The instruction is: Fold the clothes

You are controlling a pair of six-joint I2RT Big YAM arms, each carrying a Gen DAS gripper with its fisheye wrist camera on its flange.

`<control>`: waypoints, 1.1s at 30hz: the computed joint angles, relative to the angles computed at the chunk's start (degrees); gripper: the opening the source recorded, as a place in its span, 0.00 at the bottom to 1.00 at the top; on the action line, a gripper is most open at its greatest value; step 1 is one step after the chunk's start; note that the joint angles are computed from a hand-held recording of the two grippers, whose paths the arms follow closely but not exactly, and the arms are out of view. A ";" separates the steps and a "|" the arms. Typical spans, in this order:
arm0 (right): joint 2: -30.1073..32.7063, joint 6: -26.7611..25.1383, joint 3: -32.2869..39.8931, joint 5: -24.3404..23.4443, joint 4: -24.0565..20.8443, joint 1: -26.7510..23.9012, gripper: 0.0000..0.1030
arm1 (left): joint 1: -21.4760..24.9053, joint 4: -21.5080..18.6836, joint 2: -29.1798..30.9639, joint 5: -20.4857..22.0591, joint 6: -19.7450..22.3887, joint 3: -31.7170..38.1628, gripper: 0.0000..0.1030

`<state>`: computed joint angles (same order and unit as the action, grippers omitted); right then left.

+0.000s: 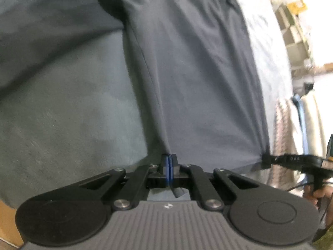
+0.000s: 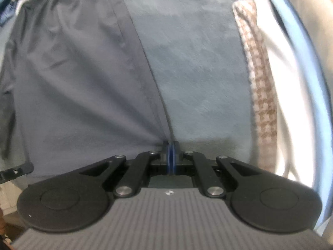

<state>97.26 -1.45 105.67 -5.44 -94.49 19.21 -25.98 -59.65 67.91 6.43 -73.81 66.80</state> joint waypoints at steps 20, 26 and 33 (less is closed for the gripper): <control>2.41 -18.24 14.93 -6.39 13.41 10.33 0.23 | 19.97 -28.09 -17.87 -11.67 7.36 -0.21 0.43; 8.10 -21.86 20.93 -18.67 3.21 22.51 0.23 | 36.29 -28.40 -17.63 -14.12 35.61 -2.43 0.43; 11.63 -15.13 19.07 -12.58 8.57 38.34 0.23 | 46.41 -21.89 -16.42 -7.23 66.31 -5.52 0.44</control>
<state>108.89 -16.58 124.75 -18.01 -85.92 57.56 20.43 -81.54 51.49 -0.80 -7.50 61.29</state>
